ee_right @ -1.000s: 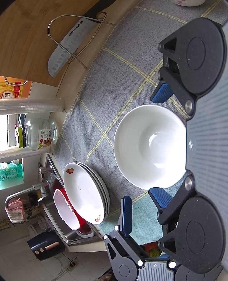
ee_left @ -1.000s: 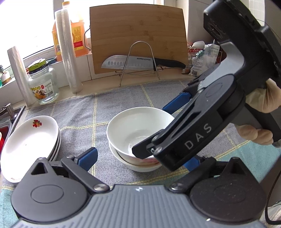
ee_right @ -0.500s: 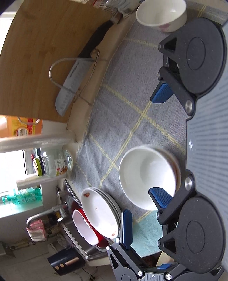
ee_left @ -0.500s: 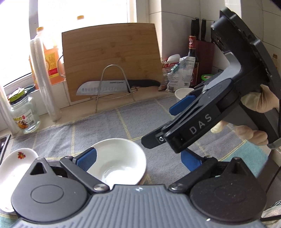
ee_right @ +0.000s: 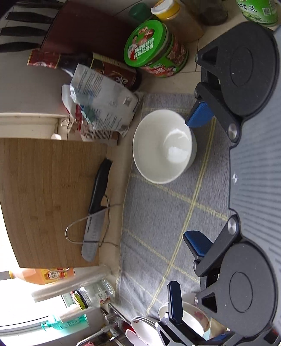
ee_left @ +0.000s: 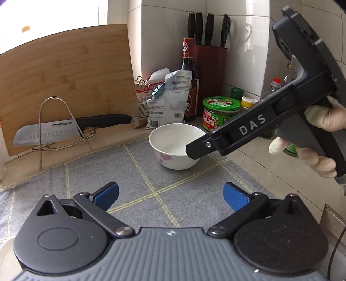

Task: Organize plates and bowls
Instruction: 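Move the right gripper toward the remaining white bowl on the mat, then close the right gripper on the rim of the remaining bowl, then lift the bowl with the right gripper and carry it toward the bowl stack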

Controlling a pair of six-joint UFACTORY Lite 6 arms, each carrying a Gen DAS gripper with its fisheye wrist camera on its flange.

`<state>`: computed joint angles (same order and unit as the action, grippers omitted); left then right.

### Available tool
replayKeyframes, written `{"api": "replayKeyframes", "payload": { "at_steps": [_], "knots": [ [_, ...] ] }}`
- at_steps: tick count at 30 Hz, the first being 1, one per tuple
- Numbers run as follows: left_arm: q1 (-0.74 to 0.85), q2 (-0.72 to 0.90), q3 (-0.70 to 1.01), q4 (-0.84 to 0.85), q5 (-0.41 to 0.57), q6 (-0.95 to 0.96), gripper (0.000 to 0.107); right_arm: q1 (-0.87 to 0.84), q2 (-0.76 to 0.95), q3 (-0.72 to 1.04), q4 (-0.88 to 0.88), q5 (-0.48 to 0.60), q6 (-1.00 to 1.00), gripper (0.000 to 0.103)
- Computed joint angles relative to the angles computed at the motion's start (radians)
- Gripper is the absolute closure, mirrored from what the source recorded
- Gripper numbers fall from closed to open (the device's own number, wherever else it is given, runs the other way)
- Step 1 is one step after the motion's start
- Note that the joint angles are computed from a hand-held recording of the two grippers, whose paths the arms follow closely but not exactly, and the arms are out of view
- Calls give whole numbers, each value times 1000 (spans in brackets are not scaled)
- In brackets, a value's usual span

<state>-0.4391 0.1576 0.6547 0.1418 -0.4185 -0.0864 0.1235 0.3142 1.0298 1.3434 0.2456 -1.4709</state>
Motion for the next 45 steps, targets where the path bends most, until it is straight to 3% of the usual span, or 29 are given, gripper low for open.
{"api": "replayKeyframes", "payload": {
  "at_steps": [2,7,20,32,37,39,45],
  "knots": [
    [-63,106,79,-161,-23,110,5,-32,44,37,17,17,-37,0],
    [-143,291,240,-365,-60,249,5,-101,170,159,-22,81,-47,0],
    [-183,617,609,-559,-4,421,5,-130,472,512,-162,189,69,0],
    [-155,702,719,-451,22,355,6,-117,641,737,-279,251,155,4],
    [-144,722,747,-371,37,294,8,-112,661,765,-294,265,157,5],
    [-143,722,748,-356,35,284,8,-110,661,767,-310,269,164,13],
    [-139,735,769,-301,40,239,10,-108,670,780,-328,271,178,14]
  ]
}}
